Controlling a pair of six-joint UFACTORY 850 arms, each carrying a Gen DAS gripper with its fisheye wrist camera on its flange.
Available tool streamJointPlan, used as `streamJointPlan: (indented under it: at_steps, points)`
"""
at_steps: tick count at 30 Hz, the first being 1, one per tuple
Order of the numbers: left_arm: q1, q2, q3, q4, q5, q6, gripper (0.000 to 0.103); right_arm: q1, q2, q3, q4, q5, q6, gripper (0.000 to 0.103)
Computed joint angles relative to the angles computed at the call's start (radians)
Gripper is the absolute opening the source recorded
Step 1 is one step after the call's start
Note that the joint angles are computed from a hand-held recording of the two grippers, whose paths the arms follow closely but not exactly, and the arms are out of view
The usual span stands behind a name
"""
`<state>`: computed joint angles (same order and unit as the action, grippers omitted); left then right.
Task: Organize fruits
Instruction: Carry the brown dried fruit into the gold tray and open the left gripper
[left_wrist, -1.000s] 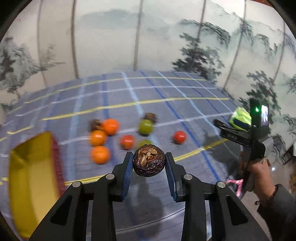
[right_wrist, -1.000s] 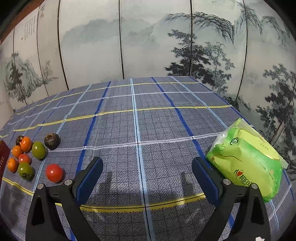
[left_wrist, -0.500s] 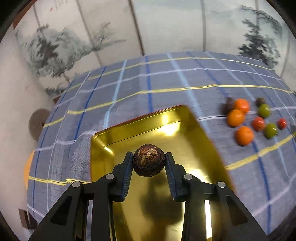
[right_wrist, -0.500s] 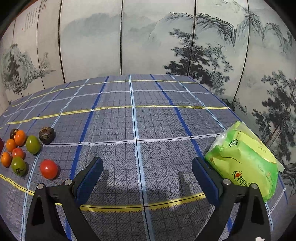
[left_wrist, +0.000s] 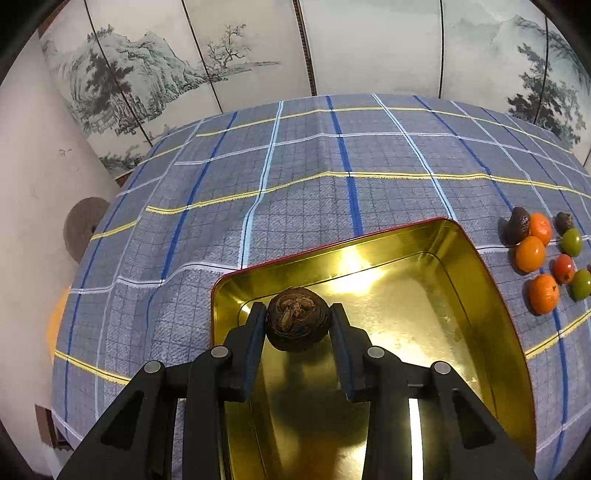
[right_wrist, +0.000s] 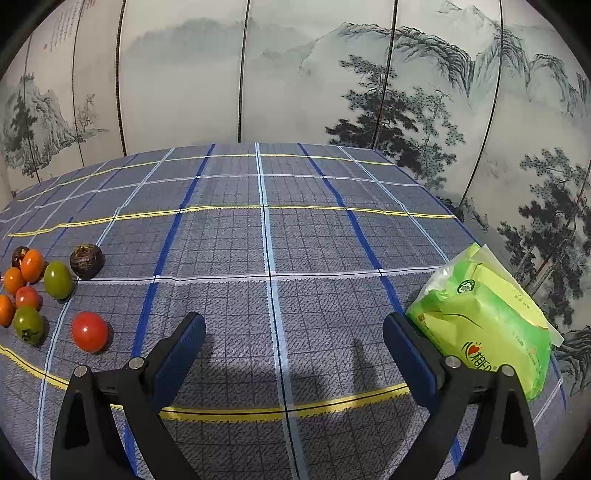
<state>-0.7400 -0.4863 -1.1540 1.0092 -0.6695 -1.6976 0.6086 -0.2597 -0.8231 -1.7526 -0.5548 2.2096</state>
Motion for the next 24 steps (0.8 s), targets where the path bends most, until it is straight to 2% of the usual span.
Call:
streamJointPlan:
  at_steps: [5,9,11,13,16,18,19,24]
  points:
    - [-0.016,0.006,0.009,0.022,-0.019,-0.040,0.036,-0.007,0.008,0.007,-0.036,0.037,0.012,0.096]
    - [-0.035,0.028,0.027,0.038,-0.020,-0.063,0.037,0.006,0.033,0.047,-0.264,0.026,0.202,0.081]
    - [-0.039,0.044,0.038,0.038,-0.015,-0.076,0.037,0.013,0.045,0.068,-0.412,0.051,0.339,0.076]
    - [-0.046,0.067,0.061,0.075,-0.014,-0.131,0.037,0.033,0.045,0.077,-0.503,0.045,0.403,0.071]
    - [-0.054,0.096,0.087,0.118,-0.021,-0.172,0.040,0.083,0.031,0.062,-0.532,0.025,0.355,0.071]
    - [-0.054,0.106,0.098,0.131,-0.023,-0.188,0.045,0.105,0.015,0.032,-0.497,0.054,0.280,0.070]
    - [-0.054,0.111,0.103,0.131,-0.030,-0.194,0.046,0.102,0.020,0.026,-0.492,0.097,0.275,0.070]
    - [-0.073,0.174,0.159,0.153,-0.040,-0.295,0.047,0.105,0.018,0.008,-0.518,0.167,0.288,0.070]
